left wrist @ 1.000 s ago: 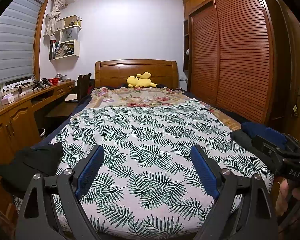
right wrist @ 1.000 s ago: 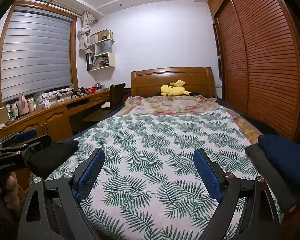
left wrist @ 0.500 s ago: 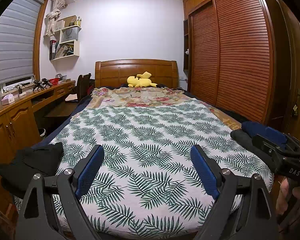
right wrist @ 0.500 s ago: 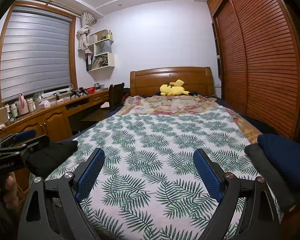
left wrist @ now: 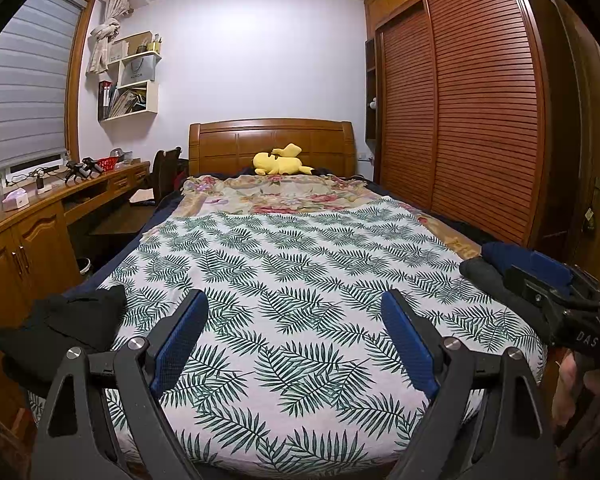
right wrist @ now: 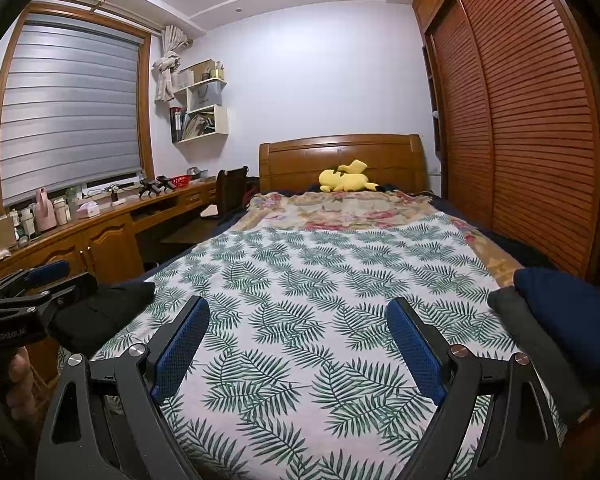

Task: Fold large clothes

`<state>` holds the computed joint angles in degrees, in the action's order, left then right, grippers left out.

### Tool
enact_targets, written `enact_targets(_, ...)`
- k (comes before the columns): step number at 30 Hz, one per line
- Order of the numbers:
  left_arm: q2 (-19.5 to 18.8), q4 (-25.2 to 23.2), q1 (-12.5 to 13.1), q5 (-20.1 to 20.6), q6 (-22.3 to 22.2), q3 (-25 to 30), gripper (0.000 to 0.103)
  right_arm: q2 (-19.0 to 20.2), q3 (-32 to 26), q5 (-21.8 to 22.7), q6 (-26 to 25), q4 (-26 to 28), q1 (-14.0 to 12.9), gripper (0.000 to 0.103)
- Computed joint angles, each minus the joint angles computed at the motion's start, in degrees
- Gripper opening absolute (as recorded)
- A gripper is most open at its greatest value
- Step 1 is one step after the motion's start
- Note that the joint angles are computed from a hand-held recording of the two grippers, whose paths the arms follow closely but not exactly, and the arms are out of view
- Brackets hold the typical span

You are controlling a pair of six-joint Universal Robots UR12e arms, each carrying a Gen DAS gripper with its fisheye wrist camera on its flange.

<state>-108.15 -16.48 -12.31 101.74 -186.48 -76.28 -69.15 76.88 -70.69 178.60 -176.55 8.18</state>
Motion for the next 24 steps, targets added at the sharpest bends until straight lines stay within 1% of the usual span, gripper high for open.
enact_targets(24,0.1,0.1,0.1,-0.1,0.0,-0.2,0.088,0.0,0.4,0.3,-0.1,-1.0,-0.2,0.091)
